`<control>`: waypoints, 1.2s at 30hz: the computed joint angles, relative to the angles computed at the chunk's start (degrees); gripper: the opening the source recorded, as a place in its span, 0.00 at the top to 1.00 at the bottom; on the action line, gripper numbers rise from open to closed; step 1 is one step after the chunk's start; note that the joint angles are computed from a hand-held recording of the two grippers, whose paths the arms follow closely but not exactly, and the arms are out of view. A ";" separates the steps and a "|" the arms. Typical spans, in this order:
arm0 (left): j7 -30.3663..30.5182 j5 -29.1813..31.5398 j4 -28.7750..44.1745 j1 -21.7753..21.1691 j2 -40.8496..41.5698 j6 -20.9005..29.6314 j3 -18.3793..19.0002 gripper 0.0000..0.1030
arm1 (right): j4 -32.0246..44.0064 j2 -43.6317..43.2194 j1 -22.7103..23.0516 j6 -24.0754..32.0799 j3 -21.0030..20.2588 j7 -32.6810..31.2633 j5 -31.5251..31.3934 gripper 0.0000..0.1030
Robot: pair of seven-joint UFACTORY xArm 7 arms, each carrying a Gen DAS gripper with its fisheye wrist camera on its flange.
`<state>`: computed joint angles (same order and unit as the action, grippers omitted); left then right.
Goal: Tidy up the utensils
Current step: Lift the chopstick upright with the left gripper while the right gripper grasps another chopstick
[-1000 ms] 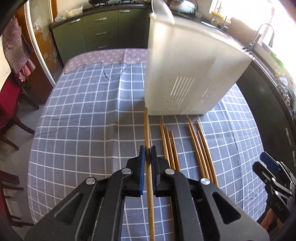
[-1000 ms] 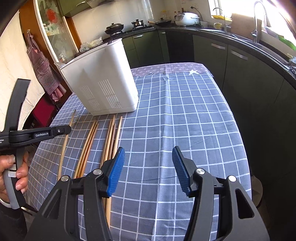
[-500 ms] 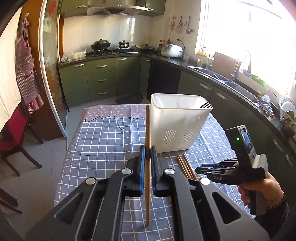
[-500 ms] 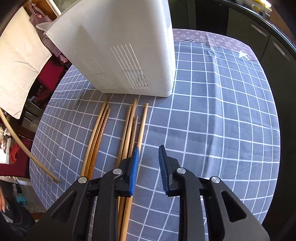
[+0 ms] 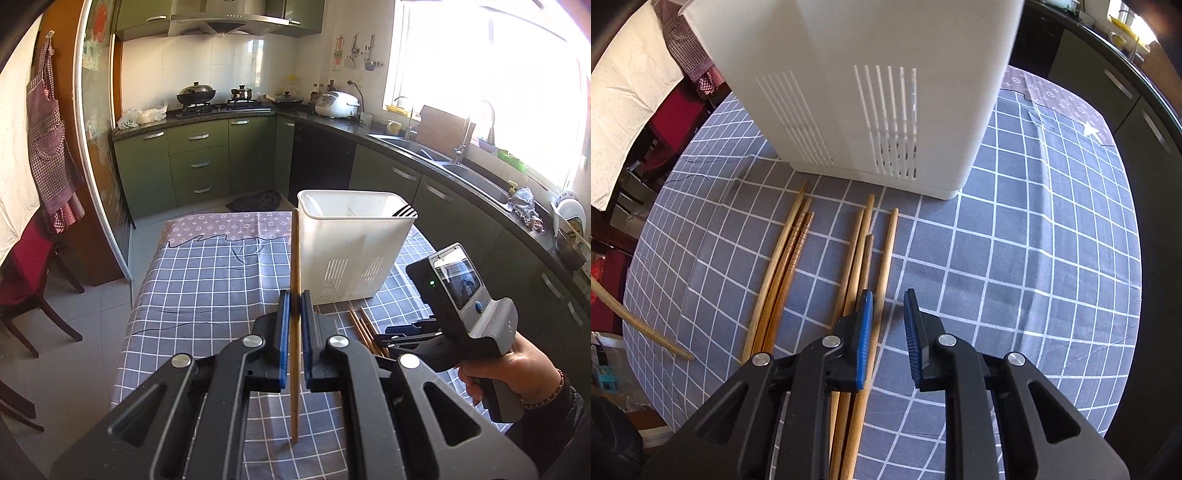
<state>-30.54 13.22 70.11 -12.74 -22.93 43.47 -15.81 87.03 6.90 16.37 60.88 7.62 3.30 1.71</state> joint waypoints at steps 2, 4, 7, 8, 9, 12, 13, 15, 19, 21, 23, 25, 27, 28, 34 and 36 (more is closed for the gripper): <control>0.15 -0.09 -0.15 -0.11 -0.19 0.00 0.05 0.94 | 0.15 0.45 0.63 -0.24 0.21 0.89 -1.56 0.84; 0.30 -0.07 -0.18 -0.14 -0.23 0.01 0.04 0.94 | -0.01 0.56 1.02 -0.72 0.31 1.65 -2.17 0.84; 0.64 -0.41 -0.14 -0.26 -0.20 -0.01 0.22 0.94 | -0.74 0.00 1.23 -1.21 0.41 1.18 -2.40 0.89; 0.55 -0.41 -0.05 -0.24 -0.13 0.03 0.13 0.94 | -0.62 0.16 1.19 -1.28 0.41 1.21 -2.00 0.92; 0.57 -0.41 -0.02 -0.25 -0.13 0.01 0.11 0.94 | -0.81 0.04 1.01 -1.47 0.36 0.96 -1.28 0.92; 0.53 -0.15 -0.14 -0.18 -0.25 -0.04 -0.03 0.94 | -3.33 -2.11 0.02 -3.14 -0.08 0.17 0.90 0.93; 0.55 -0.17 -0.15 -0.18 -0.27 -0.04 -0.01 0.94 | -4.36 -3.07 -0.30 -4.26 -0.10 -0.38 2.13 0.94; 0.48 -0.28 -0.12 -0.18 -0.25 0.04 -0.01 0.94 | -6.76 -5.95 -1.09 -6.18 -0.37 -1.88 4.80 0.94; 0.58 -0.56 -0.41 -0.24 -0.59 0.00 0.15 0.94 | -11.78 -13.57 -1.68 -11.19 -0.78 -3.97 8.74 0.94; 0.72 -0.63 -0.44 -0.26 -0.64 -0.03 0.15 0.94 | -14.27 -18.03 -1.69 -13.83 -1.29 -5.08 10.50 0.94; 0.90 -0.61 -0.51 -0.25 -0.77 -0.07 0.13 0.94 | -17.15 -22.66 -1.66 -16.65 -1.71 -5.67 11.34 0.94; 1.07 -0.53 -0.65 -0.25 -0.94 -0.16 0.04 0.94 | -19.37 -26.47 -1.68 -18.38 -2.15 -6.07 11.66 0.94; 1.40 -0.52 -0.61 -0.31 -0.99 -0.19 0.00 0.94 | -21.50 -29.34 -1.99 -19.80 -2.18 -5.59 10.84 0.94; 1.50 -0.45 -0.66 -0.33 -1.07 -0.21 -0.09 0.94 | -22.96 -30.78 -2.02 -20.77 -1.95 -5.19 10.45 0.94; 2.14 -0.56 -1.25 -0.49 -2.02 -0.25 -0.30 0.94 | -28.83 -37.77 -1.72 -23.77 -1.52 -2.81 8.38 0.94; 2.45 -0.90 -1.57 -0.57 -2.51 -0.26 -0.13 0.94 | -29.95 -39.24 -1.67 -24.11 -1.56 -2.34 7.87 0.94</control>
<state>-28.09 12.32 68.54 -13.31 -25.44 43.21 -15.94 57.08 -32.34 14.70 36.77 6.07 0.96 9.59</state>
